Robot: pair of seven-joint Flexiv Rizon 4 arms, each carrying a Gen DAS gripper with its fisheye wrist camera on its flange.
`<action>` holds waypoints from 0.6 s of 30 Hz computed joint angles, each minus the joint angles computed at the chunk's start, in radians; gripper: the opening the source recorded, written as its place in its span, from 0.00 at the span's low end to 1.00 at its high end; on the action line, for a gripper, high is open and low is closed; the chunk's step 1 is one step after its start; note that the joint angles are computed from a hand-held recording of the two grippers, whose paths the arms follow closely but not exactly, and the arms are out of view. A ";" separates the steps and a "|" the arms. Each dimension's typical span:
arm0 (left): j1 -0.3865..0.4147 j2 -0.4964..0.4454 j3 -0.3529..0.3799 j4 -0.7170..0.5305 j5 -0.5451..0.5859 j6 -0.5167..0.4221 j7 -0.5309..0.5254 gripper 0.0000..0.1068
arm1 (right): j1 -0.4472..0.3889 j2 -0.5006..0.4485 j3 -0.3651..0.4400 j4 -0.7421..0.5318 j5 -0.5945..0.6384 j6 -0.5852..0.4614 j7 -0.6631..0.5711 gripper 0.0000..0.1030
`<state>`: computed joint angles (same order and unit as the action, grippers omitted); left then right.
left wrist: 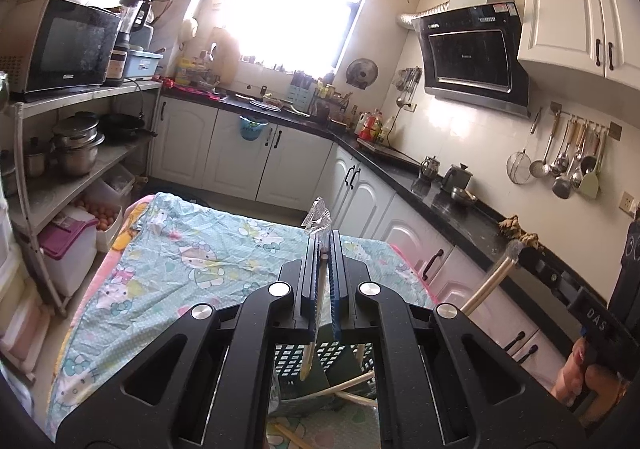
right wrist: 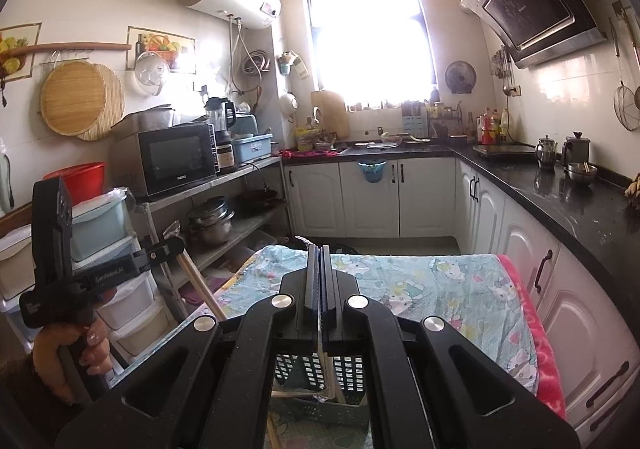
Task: Organize utensils
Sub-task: 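Lower the chopsticks upright into the green caddy with both grippers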
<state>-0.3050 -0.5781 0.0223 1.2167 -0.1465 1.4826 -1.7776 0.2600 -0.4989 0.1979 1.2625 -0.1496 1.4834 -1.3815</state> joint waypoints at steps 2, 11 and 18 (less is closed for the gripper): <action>-0.005 -0.010 0.008 -0.006 0.008 0.000 -0.001 0.02 | 0.008 -0.009 -0.014 -0.005 -0.006 0.007 0.007 0.01; -0.008 -0.043 0.007 -0.003 0.013 -0.024 -0.008 0.02 | 0.046 -0.048 -0.091 0.007 -0.073 -0.013 0.075 0.01; -0.002 -0.046 -0.008 0.012 0.005 -0.036 -0.002 0.02 | 0.033 -0.060 -0.072 0.008 -0.063 -0.063 0.098 0.01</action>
<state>-0.3065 -0.6240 0.0147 1.2292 -0.1413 1.4464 -1.7798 0.2928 -0.5590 0.1263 1.2700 -0.2130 1.4203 -1.2830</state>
